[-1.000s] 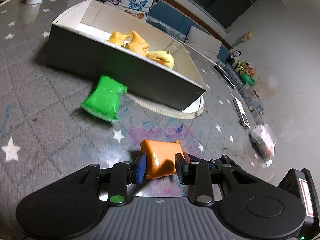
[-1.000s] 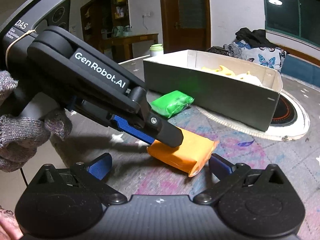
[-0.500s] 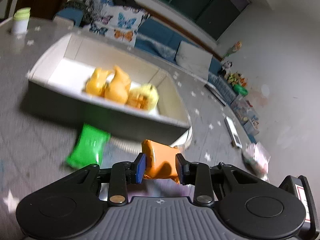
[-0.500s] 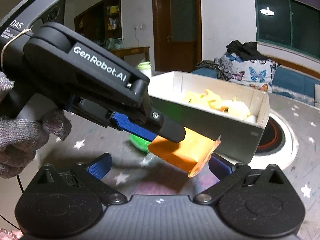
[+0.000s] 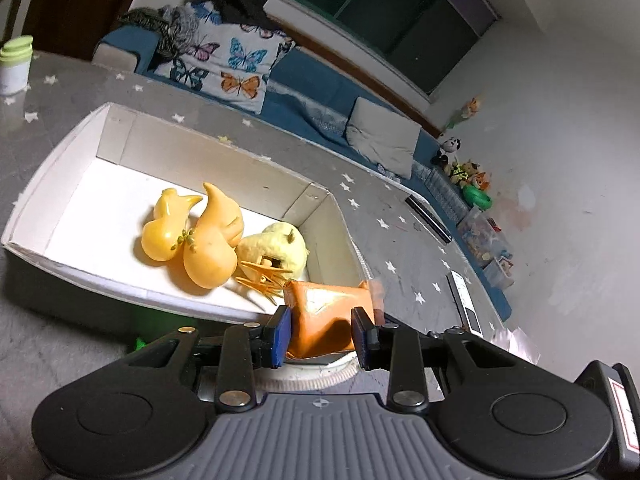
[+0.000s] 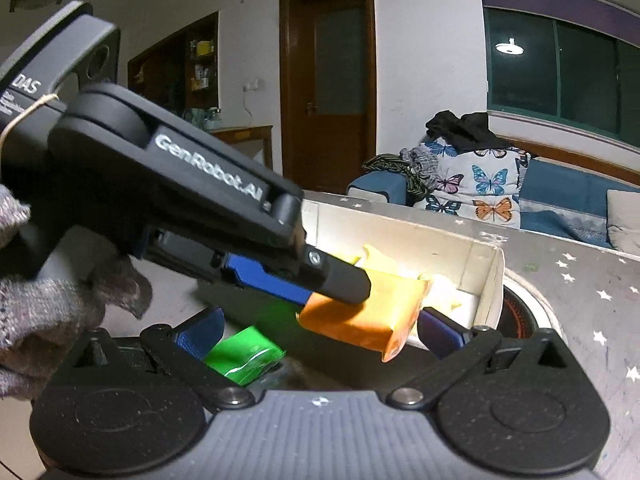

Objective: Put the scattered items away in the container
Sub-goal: 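Carry the orange block over the box and release it inside, then move the left tool down to the green squishy pack and grasp it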

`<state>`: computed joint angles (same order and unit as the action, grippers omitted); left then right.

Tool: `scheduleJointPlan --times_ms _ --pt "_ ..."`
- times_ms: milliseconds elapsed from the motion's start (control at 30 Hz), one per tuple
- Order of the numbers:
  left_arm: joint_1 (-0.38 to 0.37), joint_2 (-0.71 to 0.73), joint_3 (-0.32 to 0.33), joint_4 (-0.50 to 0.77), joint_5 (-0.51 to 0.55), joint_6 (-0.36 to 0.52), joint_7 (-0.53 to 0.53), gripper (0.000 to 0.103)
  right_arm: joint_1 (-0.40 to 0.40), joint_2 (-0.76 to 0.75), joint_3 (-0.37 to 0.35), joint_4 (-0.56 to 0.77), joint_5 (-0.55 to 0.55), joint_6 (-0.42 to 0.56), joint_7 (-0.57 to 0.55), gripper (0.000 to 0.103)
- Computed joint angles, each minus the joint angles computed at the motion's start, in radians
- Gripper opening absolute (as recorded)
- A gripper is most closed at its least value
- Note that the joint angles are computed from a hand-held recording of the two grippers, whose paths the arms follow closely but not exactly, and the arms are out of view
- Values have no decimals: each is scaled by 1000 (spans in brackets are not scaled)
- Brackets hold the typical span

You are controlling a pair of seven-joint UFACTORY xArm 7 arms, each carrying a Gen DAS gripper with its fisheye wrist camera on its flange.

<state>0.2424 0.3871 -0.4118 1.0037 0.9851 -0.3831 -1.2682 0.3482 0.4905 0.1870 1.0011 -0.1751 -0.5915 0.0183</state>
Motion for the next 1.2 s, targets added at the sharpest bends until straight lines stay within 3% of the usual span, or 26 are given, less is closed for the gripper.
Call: scheduleJointPlan --times_ms 333,567,767,867,1200 --pt "182 111 -198 83 106 88 -42 35 -2 36 -2 50 7 46 5 103" --pt "259 151 -287 80 60 113 28 35 -8 43 3 57 5 56 9 103" --pt "288 155 -321 57 -3 111 98 35 1 36 -4 49 15 57 4 103" --pt "336 176 -376 62 -14 139 132 35 4 30 -7 41 21 51 -1 103" --pt "332 96 -349 -34 -154 64 240 34 8 -5 -5 -21 31 0 5 103"
